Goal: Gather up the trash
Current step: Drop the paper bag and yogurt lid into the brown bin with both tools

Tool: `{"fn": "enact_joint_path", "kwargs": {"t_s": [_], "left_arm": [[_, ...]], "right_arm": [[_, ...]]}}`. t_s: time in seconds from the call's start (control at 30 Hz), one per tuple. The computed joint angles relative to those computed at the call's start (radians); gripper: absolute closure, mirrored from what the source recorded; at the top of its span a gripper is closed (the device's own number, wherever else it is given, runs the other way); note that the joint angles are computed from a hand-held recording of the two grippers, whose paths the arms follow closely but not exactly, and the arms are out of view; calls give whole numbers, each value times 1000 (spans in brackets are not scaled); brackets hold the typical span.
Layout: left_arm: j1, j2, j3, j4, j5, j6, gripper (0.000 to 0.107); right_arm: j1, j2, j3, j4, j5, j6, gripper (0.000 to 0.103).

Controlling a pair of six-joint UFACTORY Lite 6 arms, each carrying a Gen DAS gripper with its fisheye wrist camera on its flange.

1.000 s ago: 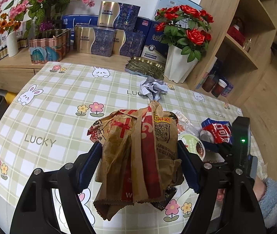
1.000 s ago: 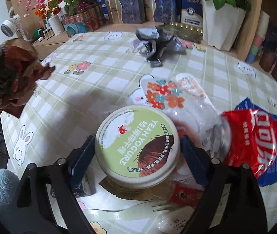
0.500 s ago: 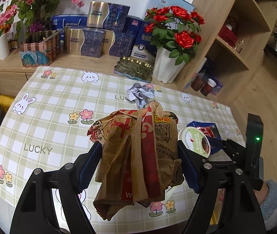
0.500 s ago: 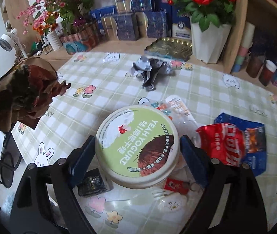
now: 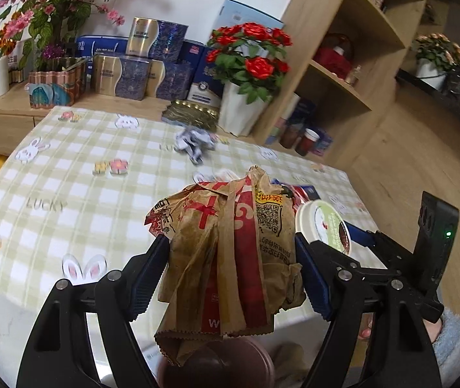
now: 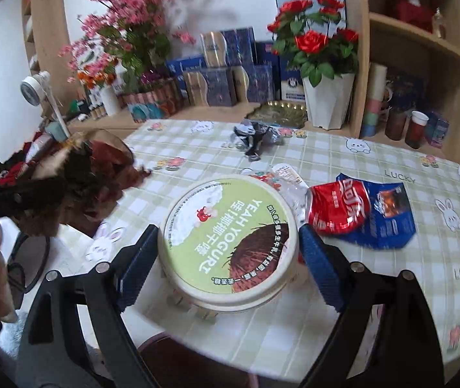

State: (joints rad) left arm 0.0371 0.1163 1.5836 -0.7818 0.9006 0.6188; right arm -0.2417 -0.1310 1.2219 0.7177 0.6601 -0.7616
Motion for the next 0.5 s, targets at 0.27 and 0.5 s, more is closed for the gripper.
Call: {"fn": "enact_joint_path", "kwargs": {"t_s": [0.27,0.5], "left_arm": [[67,-341,-295,2,124,27,32],[8,-459,-578,90,16,122,32]], "right_arm": [[-79,-399,-180,-44,175,75,17],[-214,-524,-321,-3,271,-7,17]]}}
